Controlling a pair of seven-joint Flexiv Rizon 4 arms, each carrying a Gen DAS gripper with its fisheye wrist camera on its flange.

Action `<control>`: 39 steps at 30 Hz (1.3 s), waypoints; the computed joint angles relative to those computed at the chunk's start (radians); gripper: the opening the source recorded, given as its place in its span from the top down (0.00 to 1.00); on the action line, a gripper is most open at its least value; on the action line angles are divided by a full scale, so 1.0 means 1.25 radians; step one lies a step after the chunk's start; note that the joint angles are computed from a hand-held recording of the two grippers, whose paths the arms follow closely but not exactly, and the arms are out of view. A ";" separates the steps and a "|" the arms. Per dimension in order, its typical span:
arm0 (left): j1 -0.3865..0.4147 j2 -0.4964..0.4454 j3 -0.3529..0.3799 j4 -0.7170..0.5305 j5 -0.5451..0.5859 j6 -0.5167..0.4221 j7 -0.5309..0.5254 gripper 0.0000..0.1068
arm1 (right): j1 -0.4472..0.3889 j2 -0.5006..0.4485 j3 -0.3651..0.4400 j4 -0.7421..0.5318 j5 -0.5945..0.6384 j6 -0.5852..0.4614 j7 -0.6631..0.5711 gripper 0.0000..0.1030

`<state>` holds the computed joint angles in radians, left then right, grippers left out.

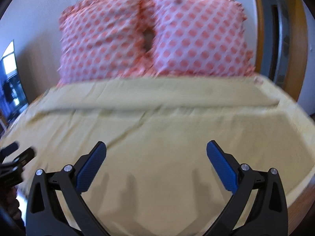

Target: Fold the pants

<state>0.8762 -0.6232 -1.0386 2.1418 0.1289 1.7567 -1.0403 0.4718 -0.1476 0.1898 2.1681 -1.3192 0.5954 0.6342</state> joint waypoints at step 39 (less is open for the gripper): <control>-0.252 0.045 0.186 -0.156 -0.335 -0.082 0.156 0.05 | -0.405 0.123 -0.157 0.147 -0.251 0.345 0.404 0.96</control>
<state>0.5609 -0.5666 -0.8057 1.9468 -0.2898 1.6547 -0.8449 -0.0339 0.0059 -0.0070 2.3524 -1.6328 1.0269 1.1387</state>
